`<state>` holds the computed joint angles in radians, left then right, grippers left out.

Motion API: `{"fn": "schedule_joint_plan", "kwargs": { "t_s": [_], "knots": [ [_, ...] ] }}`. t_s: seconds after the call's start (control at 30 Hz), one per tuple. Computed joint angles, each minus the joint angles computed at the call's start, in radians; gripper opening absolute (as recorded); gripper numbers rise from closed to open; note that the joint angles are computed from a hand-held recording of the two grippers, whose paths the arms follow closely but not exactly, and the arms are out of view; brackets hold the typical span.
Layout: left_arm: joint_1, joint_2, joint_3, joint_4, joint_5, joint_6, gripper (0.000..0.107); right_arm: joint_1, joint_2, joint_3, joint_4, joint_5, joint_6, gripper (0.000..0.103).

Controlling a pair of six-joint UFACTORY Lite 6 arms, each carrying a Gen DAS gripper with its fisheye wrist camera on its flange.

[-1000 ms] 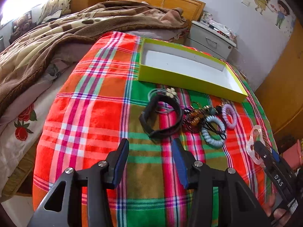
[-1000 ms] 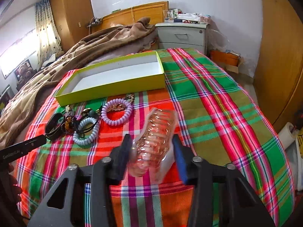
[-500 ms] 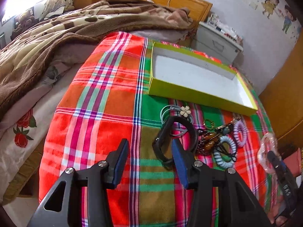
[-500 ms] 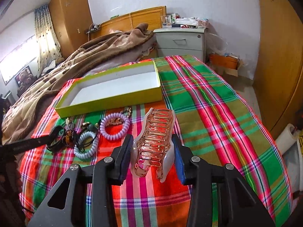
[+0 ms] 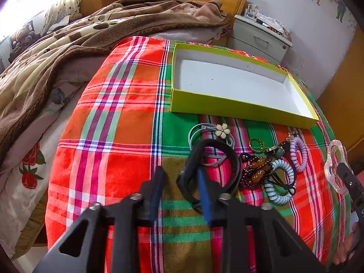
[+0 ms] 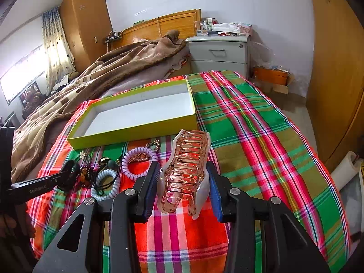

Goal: Organize jewelry
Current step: 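Grasp the black watch band with the left tool while the right tool grasps the rose-gold claw clip, then carry the band into the box and open the left tool while the right tool carries the clip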

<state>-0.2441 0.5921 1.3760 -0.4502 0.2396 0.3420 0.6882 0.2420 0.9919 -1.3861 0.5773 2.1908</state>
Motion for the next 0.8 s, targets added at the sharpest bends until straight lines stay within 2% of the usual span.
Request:
{"fn": "schedule_joint_plan", "kwargs": {
  "t_s": [0.03,0.17,0.6,0.8],
  "knots": [
    [0.005,0.001,0.004,-0.044,0.011,0.040,0.019,-0.003,0.002,0.002,0.000,-0.003,-0.001,0.041],
    [0.006,-0.008,-0.002,-0.087,0.017,0.080,0.015,-0.015,0.006,0.011,-0.009,-0.015,-0.001,0.041],
    [0.029,-0.069,-0.009,-0.121,0.021,0.108,0.015,-0.048,0.000,0.060,-0.010,-0.021,-0.076,0.041],
    [0.045,-0.028,0.106,-0.107,0.068,0.091,0.015,-0.111,0.035,0.165,0.024,-0.083,-0.232,0.041]
  ]
}}
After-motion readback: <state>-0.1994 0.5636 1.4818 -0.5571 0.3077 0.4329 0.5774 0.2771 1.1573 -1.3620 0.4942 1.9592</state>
